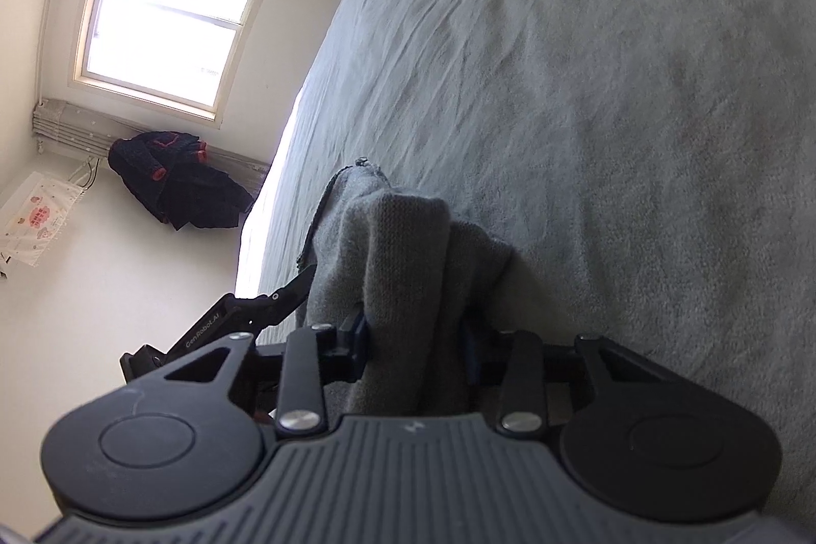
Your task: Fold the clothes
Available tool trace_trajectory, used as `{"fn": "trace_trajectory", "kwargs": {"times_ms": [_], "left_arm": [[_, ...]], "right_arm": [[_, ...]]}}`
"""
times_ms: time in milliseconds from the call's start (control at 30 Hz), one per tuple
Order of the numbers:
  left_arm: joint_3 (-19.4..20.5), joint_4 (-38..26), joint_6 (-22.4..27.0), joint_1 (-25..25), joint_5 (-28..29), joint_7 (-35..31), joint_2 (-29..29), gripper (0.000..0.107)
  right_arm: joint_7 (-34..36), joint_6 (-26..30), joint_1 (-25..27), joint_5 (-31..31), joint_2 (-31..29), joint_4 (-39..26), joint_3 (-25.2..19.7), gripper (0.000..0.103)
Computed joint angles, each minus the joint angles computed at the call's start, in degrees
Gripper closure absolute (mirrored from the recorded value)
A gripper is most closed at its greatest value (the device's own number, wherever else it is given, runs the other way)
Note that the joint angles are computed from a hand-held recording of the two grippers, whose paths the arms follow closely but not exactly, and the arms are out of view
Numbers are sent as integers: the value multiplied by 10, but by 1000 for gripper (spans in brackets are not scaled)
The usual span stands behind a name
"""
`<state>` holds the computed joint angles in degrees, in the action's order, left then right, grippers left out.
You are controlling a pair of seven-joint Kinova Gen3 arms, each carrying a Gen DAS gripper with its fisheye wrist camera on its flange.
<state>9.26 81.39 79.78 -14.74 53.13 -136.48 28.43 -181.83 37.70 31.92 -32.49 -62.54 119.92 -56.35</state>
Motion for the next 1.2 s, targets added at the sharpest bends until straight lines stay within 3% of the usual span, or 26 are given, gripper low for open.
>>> {"fn": "trace_trajectory", "kwargs": {"times_ms": [67, 300, 567, 900, 1200], "left_arm": [[1, 4, 3, -3, 16, 16, 3, 79], [9, 18, -7, 0, 62, 47, -3, 83], [36, -31, -62, 72, 93, 90, -6, 83], [85, -123, -153, 196, 57, 133, 39, 83], [113, -149, -232, 271, 1, 146, 96, 83]], "right_arm": [[2, -8, 16, 3, -2, -8, -3, 73], [9, -25, 36, 25, -2, -11, 22, 75], [24, -28, 47, 88, 8, 4, 86, 75], [60, -48, 30, 179, 24, 70, 174, 75], [74, -101, 19, 214, 41, 165, 222, 75]]}}
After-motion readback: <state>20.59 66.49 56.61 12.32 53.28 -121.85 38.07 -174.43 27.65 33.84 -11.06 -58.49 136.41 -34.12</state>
